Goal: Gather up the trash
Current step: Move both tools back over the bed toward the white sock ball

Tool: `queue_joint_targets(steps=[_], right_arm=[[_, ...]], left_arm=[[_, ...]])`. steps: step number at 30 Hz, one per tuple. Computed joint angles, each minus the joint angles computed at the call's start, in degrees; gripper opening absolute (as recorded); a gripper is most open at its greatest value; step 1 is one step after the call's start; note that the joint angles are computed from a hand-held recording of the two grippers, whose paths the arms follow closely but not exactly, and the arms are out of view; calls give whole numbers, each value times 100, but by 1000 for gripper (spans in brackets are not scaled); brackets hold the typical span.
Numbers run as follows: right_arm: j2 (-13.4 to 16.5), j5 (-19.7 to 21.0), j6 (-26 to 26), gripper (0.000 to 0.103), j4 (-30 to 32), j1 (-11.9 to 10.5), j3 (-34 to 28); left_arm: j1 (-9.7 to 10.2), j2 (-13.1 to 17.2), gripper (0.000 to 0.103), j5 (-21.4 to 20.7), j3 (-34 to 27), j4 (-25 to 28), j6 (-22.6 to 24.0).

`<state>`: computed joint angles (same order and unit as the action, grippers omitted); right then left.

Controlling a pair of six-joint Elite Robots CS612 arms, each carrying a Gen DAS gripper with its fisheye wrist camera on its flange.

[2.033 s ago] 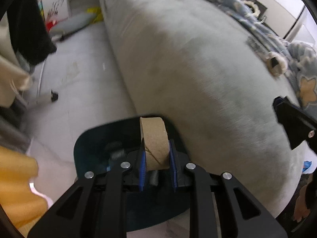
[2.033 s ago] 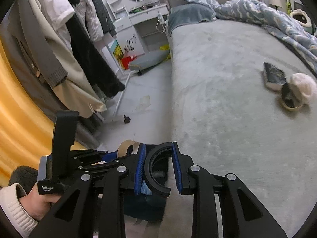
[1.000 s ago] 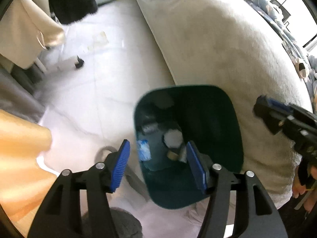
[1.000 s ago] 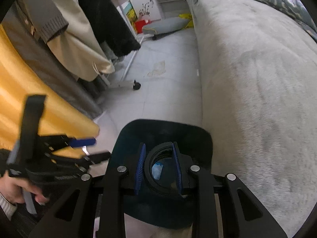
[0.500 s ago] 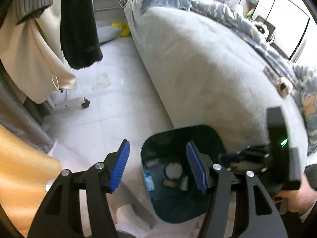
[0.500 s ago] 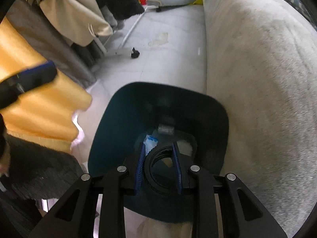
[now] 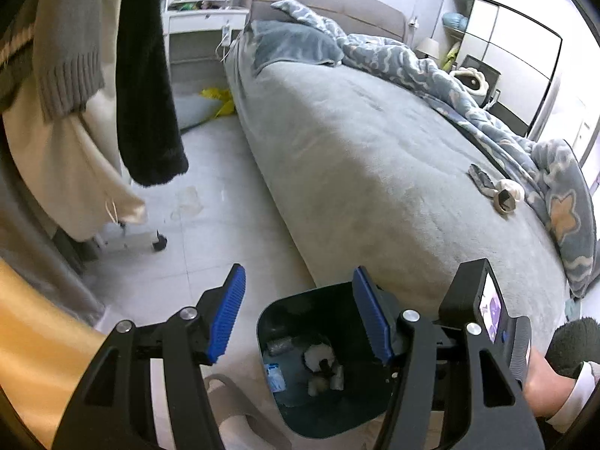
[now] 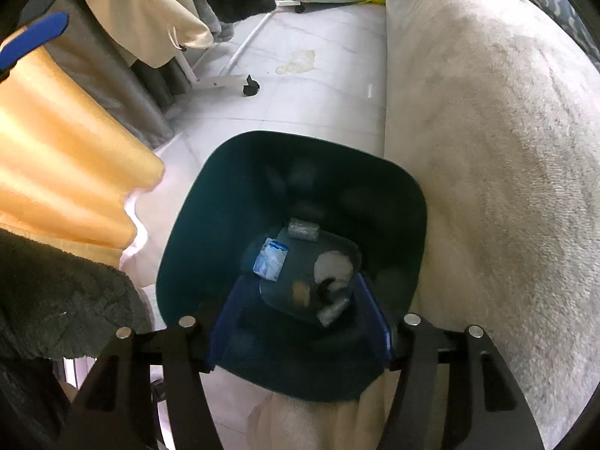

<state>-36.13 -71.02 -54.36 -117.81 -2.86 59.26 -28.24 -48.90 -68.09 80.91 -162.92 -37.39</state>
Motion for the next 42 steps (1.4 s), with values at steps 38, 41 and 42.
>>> queue_joint_targets(steps=[38,41,42], right_arm=[[465,1657,1317,77,-1319,-870,-1353],[621,1594,1474,77,-1418,-932,-1645],[689,1576,1544,77,-1444,-957,-1771]], left_arm=[[-178,975,87,-396,-1982,-465,1295],[-171,1109,87,-539,-2209,-376,1333],[-170,1151,88,-582,-2273,-395,1363]])
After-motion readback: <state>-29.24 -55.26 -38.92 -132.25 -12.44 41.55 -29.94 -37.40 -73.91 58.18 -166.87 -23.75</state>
